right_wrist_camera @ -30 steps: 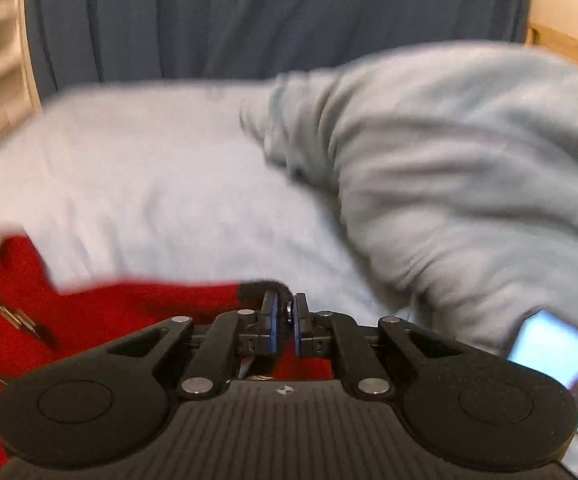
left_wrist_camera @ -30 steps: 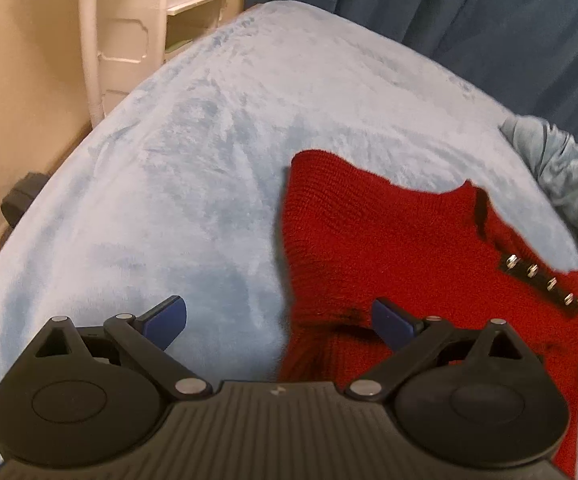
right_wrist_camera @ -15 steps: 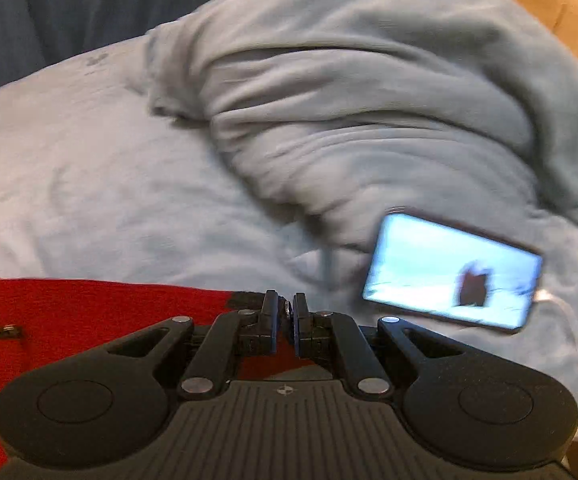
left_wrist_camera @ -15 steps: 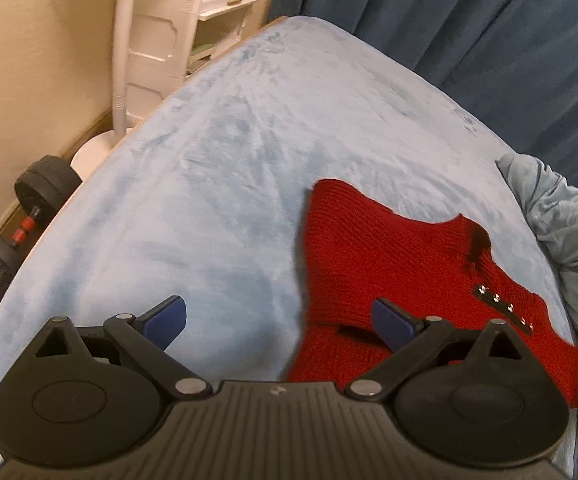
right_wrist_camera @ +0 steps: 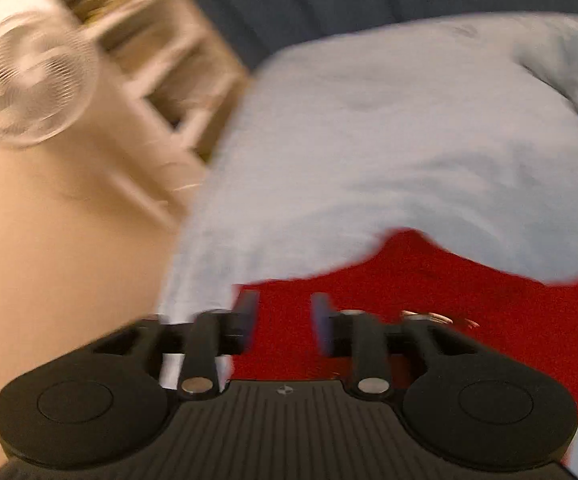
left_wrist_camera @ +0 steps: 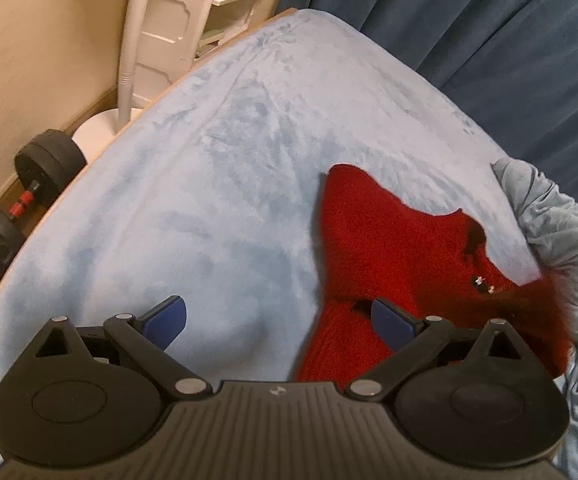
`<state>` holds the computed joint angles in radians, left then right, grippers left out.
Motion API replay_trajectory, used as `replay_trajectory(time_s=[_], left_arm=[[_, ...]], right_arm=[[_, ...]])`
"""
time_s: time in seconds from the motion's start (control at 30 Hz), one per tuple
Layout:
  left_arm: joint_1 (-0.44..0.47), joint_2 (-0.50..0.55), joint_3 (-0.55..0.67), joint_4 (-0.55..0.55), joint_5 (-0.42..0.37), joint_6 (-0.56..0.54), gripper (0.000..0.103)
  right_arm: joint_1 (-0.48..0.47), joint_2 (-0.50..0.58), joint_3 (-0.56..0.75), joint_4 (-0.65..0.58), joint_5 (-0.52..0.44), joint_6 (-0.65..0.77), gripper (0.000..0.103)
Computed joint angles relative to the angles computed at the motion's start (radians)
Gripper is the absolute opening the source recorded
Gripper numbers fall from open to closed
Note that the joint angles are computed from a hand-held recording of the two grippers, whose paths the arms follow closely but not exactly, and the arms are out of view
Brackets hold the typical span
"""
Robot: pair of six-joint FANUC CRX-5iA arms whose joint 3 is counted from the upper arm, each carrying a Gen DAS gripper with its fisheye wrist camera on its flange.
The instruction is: Fold small clothes
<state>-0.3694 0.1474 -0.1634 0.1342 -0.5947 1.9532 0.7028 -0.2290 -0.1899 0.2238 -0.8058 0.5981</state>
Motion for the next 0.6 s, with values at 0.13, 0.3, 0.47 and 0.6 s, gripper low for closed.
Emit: replay_trajectory(time_s=[0.13, 0.3, 0.47, 0.6], left_arm=[[0.01, -0.01, -0.033, 0.009, 0.014, -0.027, 0.1], [0.005, 0.004, -0.098, 0.187, 0.098, -0.148, 0.1], [-0.054, 0.077, -0.084, 0.545, 0.141, -0.479, 0.1], [-0.09, 0.213, 0.057, 0.627, -0.001, -0.515, 0.1]], right_arm=[[-0.011, -0.061, -0.098, 0.072, -0.081, -0.035, 0.056], [-0.038, -0.168, -0.293, 0.207, -0.247, -0.222, 0.056], [-0.038, -0.29, -0.471, 0.233, -0.22, -0.44, 0.056], [0.01, -0.313, -0.527, 0.229, -0.188, -0.497, 0.056]])
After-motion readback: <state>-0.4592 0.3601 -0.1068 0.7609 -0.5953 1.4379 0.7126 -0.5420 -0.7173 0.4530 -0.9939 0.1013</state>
